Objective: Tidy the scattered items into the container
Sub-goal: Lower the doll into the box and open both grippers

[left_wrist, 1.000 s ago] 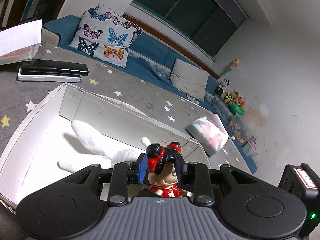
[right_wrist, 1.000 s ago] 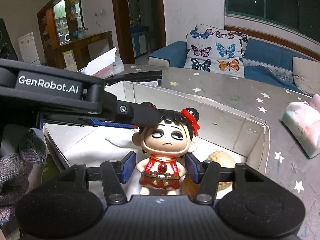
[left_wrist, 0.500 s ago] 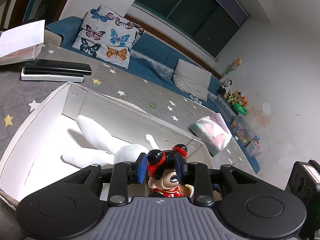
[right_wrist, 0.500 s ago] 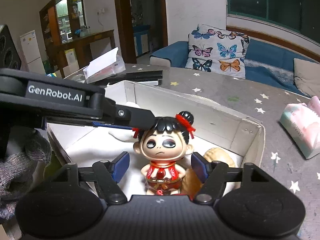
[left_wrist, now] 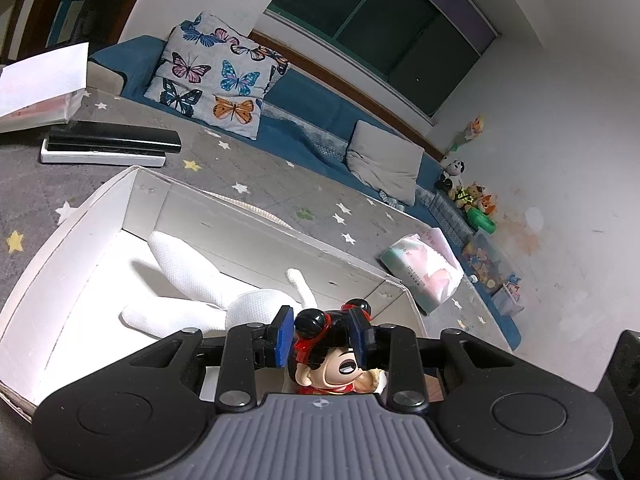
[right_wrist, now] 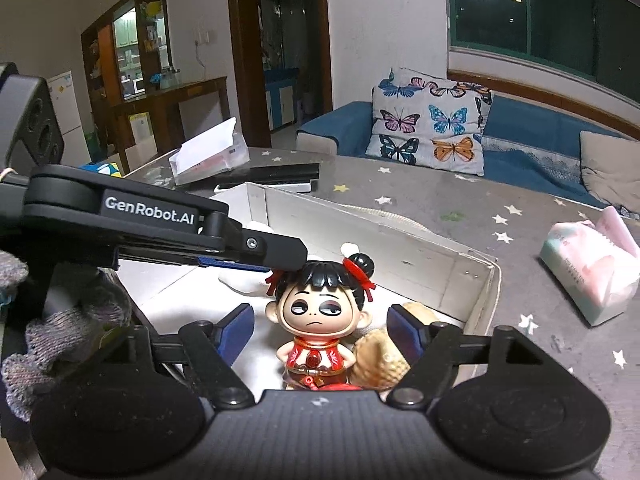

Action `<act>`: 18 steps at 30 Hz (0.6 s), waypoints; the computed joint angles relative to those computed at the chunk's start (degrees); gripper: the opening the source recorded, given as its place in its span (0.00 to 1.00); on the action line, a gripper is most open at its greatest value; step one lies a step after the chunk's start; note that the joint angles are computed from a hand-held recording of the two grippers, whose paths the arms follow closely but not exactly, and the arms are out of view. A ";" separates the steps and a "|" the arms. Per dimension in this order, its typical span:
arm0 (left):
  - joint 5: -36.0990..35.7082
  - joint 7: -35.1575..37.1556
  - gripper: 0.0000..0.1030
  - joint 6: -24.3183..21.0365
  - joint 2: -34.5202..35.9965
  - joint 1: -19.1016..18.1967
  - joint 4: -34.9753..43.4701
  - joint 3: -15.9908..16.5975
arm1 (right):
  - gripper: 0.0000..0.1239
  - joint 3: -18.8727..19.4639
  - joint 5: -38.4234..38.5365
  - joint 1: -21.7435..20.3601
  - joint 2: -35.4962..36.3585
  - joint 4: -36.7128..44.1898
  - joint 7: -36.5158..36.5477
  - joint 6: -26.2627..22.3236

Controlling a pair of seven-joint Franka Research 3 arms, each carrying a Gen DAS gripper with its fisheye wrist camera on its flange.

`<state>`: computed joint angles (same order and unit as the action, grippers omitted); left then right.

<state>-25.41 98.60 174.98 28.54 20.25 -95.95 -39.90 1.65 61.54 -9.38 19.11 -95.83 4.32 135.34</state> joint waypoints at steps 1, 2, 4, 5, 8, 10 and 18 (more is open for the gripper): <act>0.06 -0.46 0.31 -0.06 -0.13 -0.26 -0.04 0.41 | 0.61 0.03 0.36 -0.19 -0.25 -0.26 -0.37 -0.11; -0.01 -0.67 0.31 0.07 -0.19 -0.29 -0.17 0.49 | 0.61 0.03 0.72 -0.32 -0.46 -0.51 -0.70 -0.21; -0.11 -0.89 0.31 0.44 -0.52 -0.10 -0.63 0.37 | 0.63 -0.01 1.68 -0.74 -0.90 -0.92 -1.59 -1.08; -0.10 -0.77 0.31 0.64 -0.71 0.15 -0.93 0.12 | 0.64 -0.07 2.07 -0.86 -1.10 -1.15 -2.03 -1.46; 0.23 -0.51 0.31 1.59 -1.51 0.78 -1.98 -0.54 | 0.65 -0.31 3.76 -1.22 -2.03 -2.39 -4.35 -2.49; 0.45 -0.68 0.31 2.35 -2.00 1.34 -2.76 -1.09 | 0.67 -0.61 4.77 -1.46 -2.71 -3.26 -5.70 -3.59; 1.72 -1.89 0.31 6.58 -5.09 8.73 -8.97 -8.16 | 0.73 -2.49 8.53 -2.01 -6.04 -6.97 -10.59 -8.74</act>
<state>-23.69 96.70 181.57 23.45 28.99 -104.92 -48.06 -0.85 70.08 -11.39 13.07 -102.80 -6.28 126.61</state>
